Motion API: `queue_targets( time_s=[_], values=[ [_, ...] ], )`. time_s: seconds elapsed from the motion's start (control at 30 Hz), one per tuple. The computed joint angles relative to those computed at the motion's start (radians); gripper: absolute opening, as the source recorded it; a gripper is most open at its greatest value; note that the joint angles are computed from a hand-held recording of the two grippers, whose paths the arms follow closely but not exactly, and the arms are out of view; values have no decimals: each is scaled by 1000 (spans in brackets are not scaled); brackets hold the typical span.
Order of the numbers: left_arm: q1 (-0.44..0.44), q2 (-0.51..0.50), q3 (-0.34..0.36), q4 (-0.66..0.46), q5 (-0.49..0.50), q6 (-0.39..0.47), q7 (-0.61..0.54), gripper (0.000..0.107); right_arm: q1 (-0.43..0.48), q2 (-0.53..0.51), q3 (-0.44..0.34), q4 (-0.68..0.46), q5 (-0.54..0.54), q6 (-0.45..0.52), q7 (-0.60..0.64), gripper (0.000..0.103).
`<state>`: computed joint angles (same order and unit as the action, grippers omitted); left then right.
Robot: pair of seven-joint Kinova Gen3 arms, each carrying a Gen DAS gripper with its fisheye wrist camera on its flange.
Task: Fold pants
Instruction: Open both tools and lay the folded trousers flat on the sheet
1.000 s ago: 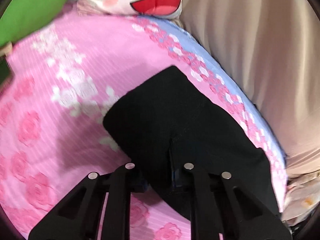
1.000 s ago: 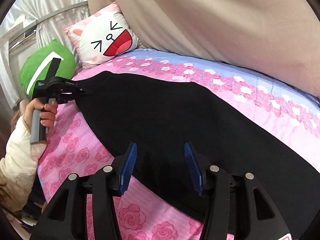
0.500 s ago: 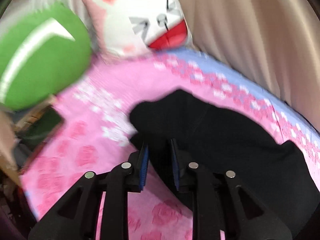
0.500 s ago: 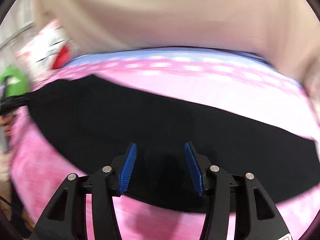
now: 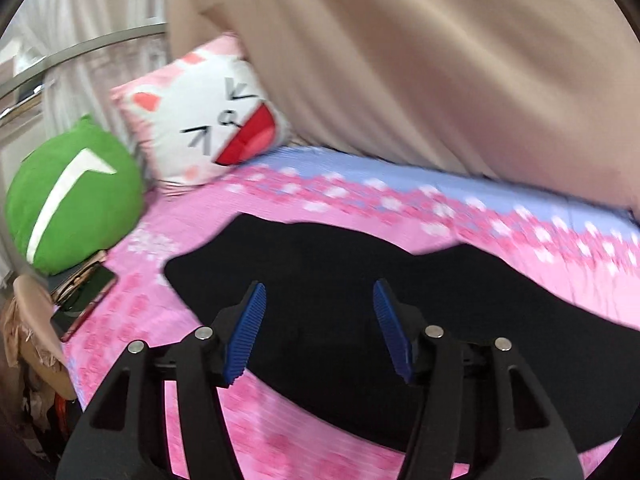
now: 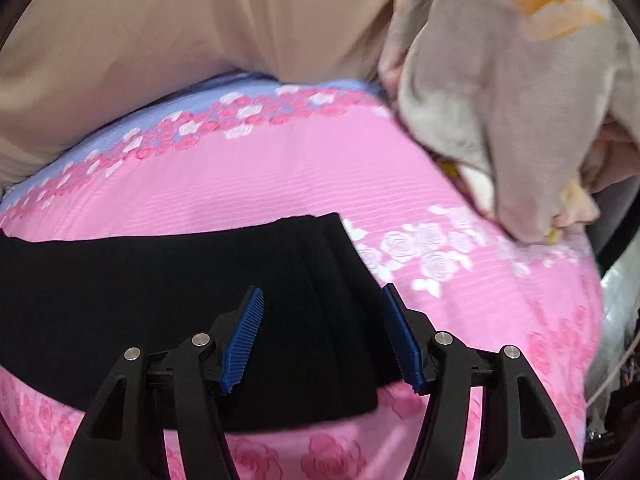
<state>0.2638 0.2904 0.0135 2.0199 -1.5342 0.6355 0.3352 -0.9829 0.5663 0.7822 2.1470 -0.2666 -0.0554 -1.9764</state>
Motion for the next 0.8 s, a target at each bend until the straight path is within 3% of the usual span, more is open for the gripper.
queue_targets(
  time_s=[0.07,0.1,0.13,0.2,0.3,0.37,0.47,0.57,0.6,0.63,0.7,0.8],
  values=[
    [21,22,19,-26,37,2,-50,55,90,-12,-86,-24,56,-3,-13,52],
    [31,28,22,-36,50,-3,-69,58,115,-23,-113,-20,68,-21,-11,17],
    [45,37,25,-47,63,-7,-88,60,122,-28,-122,-24,63,-23,4,7],
    [74,52,23,-64,76,-14,-115,60,84,-27,-84,-26,22,-22,76,6],
    [129,76,16,-88,66,-4,-128,60,-24,-34,38,-5,-66,-46,180,6],
    [151,89,14,-100,65,-14,-140,61,-11,-33,52,-5,-67,-45,184,6],
    [168,108,8,-113,88,-36,-168,61,54,51,5,-57,-13,19,137,7],
    [183,126,-5,-123,121,-58,-204,61,-32,51,93,-39,-20,16,101,19],
    [191,131,-12,-123,126,-63,-210,62,-75,48,136,-22,-23,13,84,27],
    [200,132,-19,-119,126,-68,-213,67,-118,46,175,-7,-25,14,66,44],
    [221,134,-31,-109,109,-73,-209,75,-168,8,214,48,-44,-9,26,58],
    [258,141,-37,-96,62,-33,-177,80,-167,-67,174,127,-64,-58,-18,58]
  ],
)
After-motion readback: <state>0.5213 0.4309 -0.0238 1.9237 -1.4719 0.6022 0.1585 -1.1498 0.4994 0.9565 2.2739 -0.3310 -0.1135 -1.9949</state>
